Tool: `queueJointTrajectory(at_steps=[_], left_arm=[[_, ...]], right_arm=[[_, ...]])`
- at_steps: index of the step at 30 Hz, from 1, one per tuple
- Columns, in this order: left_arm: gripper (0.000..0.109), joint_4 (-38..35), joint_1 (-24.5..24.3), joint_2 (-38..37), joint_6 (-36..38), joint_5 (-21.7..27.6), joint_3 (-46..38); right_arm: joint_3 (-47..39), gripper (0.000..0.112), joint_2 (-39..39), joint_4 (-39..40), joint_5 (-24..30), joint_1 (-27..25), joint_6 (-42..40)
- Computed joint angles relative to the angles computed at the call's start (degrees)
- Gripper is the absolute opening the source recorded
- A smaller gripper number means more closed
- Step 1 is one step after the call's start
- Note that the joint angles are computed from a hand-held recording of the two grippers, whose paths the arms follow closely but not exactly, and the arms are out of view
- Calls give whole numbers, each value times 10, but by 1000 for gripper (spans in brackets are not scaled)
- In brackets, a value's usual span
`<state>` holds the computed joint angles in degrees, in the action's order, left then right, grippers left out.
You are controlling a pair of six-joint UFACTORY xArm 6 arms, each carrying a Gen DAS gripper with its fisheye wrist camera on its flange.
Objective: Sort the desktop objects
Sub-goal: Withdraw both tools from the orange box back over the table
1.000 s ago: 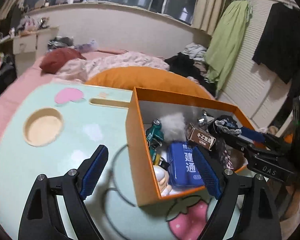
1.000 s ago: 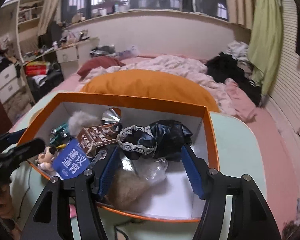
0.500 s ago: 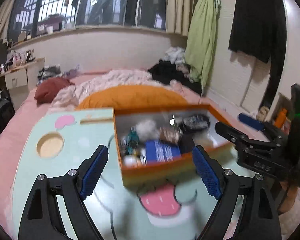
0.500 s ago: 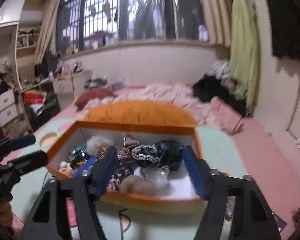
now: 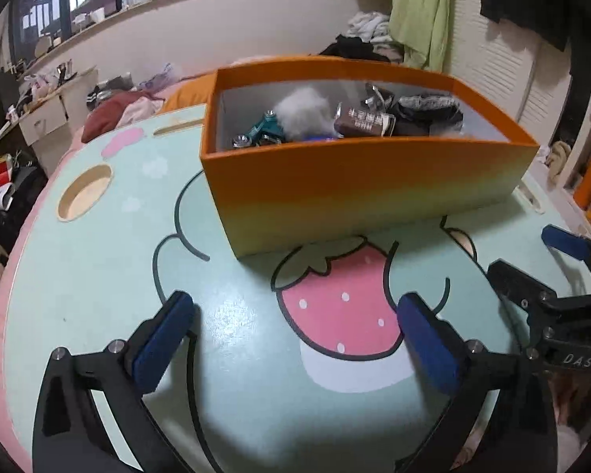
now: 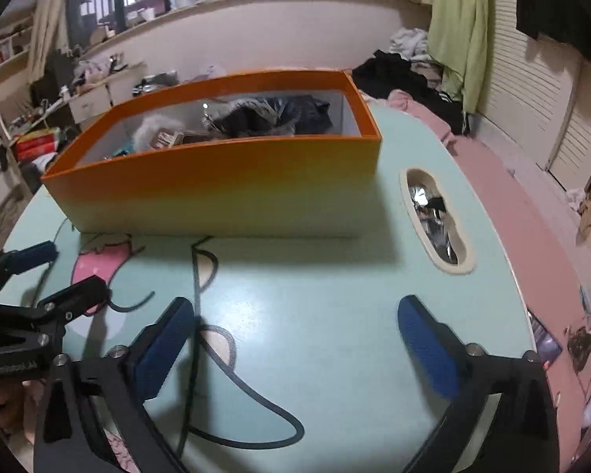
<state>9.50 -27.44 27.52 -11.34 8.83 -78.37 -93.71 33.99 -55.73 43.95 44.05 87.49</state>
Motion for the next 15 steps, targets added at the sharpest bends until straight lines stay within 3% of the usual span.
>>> queueJointTrajectory(at_steps=[4, 10, 15], left_arm=[[103, 17, 0, 5, -18, -2, -4], [103, 31, 2, 4, -35, -5, -5], [103, 25, 3, 4, -27, -6, -7]], right_arm=[[17, 103, -2, -66, -20, 0, 53], [18, 103, 2, -89, -70, -9, 27], [15, 103, 7, -91, -71, -11, 30]])
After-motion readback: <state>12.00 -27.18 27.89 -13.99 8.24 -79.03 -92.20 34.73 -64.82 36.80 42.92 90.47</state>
